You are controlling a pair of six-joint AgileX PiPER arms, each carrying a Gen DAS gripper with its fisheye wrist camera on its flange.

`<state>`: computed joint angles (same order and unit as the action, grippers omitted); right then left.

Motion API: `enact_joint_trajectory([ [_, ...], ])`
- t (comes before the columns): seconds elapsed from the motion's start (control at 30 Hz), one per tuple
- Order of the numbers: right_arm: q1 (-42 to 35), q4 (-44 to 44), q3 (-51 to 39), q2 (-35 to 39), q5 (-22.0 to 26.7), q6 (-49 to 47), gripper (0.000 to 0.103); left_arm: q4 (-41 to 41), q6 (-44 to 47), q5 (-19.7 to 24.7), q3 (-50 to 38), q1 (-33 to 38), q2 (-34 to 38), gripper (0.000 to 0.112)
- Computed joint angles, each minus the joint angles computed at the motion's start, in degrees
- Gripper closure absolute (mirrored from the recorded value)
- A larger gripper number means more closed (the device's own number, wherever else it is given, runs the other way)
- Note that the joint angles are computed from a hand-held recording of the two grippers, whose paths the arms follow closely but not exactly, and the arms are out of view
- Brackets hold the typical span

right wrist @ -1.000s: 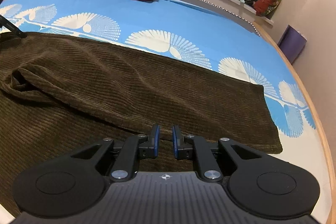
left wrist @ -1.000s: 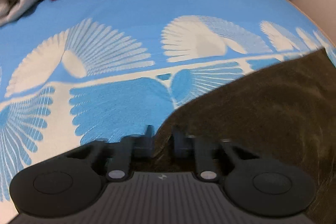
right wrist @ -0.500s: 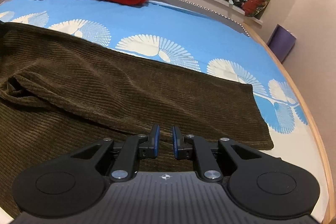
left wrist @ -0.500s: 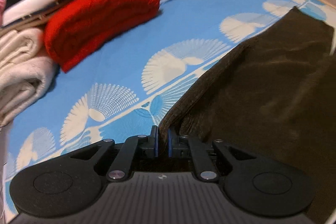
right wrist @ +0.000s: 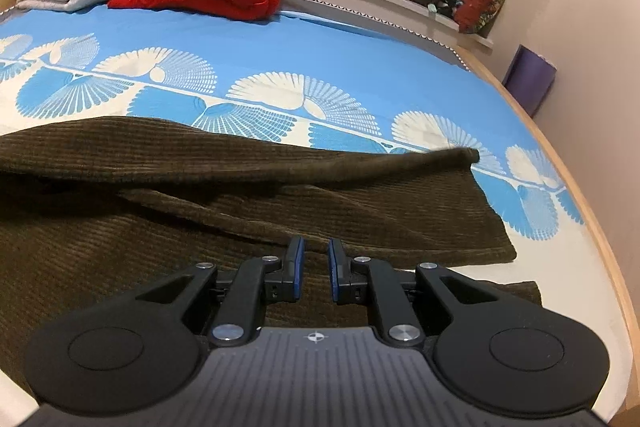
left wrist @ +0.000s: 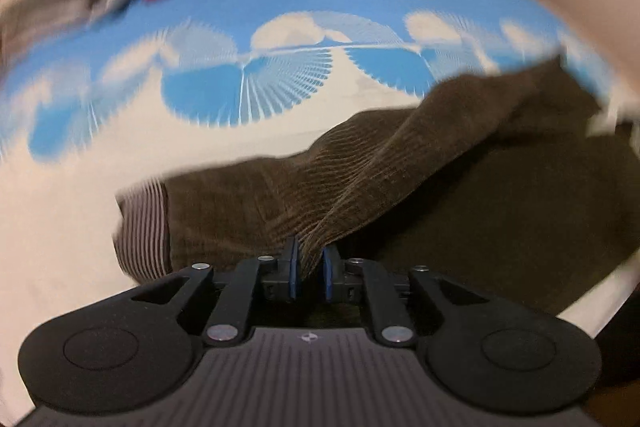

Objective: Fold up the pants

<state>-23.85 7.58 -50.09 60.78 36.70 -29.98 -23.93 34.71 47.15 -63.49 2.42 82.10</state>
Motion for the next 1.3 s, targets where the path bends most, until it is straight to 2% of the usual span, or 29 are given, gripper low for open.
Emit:
enact_joint_trajectory([
  [0.1,-1.53,0.71,-0.09,0.05,0.17,-0.73,0.09,-7.16,-2.44,7.19,-2.34,7.13,2.68,0.085],
  [0.17,-3.55,2.6,-0.73,0.44,0.69,-1.29,0.09,-9.47,-3.65,9.51,-2.74,9.72,2.99,0.074],
  [0.2,-4.4,3.33,-0.96,0.5,0.97,-1.31,0.09,-9.62,-5.19,10.59,-3.81,10.23,3.65,0.062],
  [0.23,-5.26,4.23,-1.06,0.49,1.26,-1.69,0.09,-9.23,-6.19,11.48,-4.31,10.43,4.09,0.054],
  [0.33,-6.97,6.28,-0.8,0.23,1.7,-3.66,0.09,-6.13,-9.03,15.04,-6.35,9.81,6.63,0.052],
  [0.47,-7.7,6.8,-0.01,-0.1,1.76,-5.77,0.09,-3.16,-11.62,15.58,-7.73,8.35,9.35,0.047],
  [0.57,-8.23,6.96,-0.11,-0.04,1.99,-5.96,0.089,-5.13,-12.22,15.99,-9.03,9.63,11.77,0.041],
  [0.7,-8.5,7.14,-0.12,-0.08,1.55,-6.41,0.081,-10.27,-14.76,16.06,-10.94,12.55,14.2,0.035],
  [0.83,-8.33,6.87,-0.2,0.04,1.48,-6.19,0.081,-14.17,-19.66,17.03,-13.27,15.11,16.81,0.035],
  [1.0,-8.63,8.08,-0.75,0.85,1.51,-6.5,0.081,-12.8,-24.18,16.38,-15.25,14.3,18.45,0.038],
  [1.07,-9.35,10.03,-1.47,1.71,1.88,-6.79,0.081,-10.95,-25.78,15.01,-15.41,13.68,18.31,0.045],
  [1.1,-9.79,11.56,-1.79,1.96,2.1,-7.07,0.081,-9.62,-26.65,14.31,-15.49,13.3,18.33,0.054],
  [1.13,-10.66,14.3,-2.29,2.4,2.52,-8.13,0.081,-7.02,-28.65,13.47,-15.77,12.44,18.32,0.071],
  [1.17,-11.53,17.05,-2.82,2.87,3.18,-9.23,0.081,-4.26,-30.57,12.31,-15.93,11.37,18.56,0.081],
  [1.23,-12.39,21.08,-3.94,4.29,4.27,-9.74,0.081,0.51,-33.88,11.42,-16.31,9.9,18.6,0.091],
  [1.3,-12.01,22.92,-4.98,6.03,5.05,-8.49,0.081,1.99,-35.49,11.0,-16.67,8.96,18.74,0.093],
])
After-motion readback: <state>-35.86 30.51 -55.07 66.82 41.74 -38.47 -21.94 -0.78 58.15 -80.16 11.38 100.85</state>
